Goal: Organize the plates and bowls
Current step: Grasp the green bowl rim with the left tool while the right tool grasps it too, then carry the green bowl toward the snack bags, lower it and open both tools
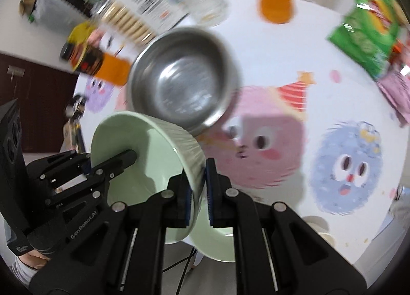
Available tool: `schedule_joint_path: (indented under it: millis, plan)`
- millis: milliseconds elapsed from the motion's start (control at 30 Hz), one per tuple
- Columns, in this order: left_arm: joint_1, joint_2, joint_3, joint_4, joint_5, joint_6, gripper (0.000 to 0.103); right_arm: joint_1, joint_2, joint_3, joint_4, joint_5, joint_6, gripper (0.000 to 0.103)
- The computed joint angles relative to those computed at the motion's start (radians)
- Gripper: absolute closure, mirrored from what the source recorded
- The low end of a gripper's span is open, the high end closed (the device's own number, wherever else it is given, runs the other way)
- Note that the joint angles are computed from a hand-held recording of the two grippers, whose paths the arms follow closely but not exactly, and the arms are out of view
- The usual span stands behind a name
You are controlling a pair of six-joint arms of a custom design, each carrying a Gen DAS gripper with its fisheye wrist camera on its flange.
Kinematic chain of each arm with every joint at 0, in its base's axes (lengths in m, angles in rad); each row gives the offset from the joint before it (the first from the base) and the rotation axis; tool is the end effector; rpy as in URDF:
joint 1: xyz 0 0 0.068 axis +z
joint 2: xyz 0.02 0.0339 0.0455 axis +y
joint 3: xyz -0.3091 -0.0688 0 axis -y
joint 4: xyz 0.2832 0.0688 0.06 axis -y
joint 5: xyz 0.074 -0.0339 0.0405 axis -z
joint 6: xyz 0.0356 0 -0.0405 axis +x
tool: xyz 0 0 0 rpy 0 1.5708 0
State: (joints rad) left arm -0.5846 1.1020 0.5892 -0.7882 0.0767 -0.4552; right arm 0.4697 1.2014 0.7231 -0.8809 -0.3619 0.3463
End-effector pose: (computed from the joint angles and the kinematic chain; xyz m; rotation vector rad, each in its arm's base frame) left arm 0.1534 -0.1048 0.1971 0.2047 2.9238 -0.2952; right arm 0.1815 0.1063 0.2198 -0.2453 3.0169 0.6357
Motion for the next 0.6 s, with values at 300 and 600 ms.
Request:
schedule_joint_path:
  millis: [300,600]
  plan:
    - [-0.132,0.430,0.260,0.181,0.016,0.009,0.096,-0.443,0.052,0.025,-0.078,0.009,-0.240,0.091]
    - [-0.151,0.711,0.443,0.223,0.029,0.025,0.096,-0.672,0.304,0.080,-0.012,-0.004,-0.379,0.092]
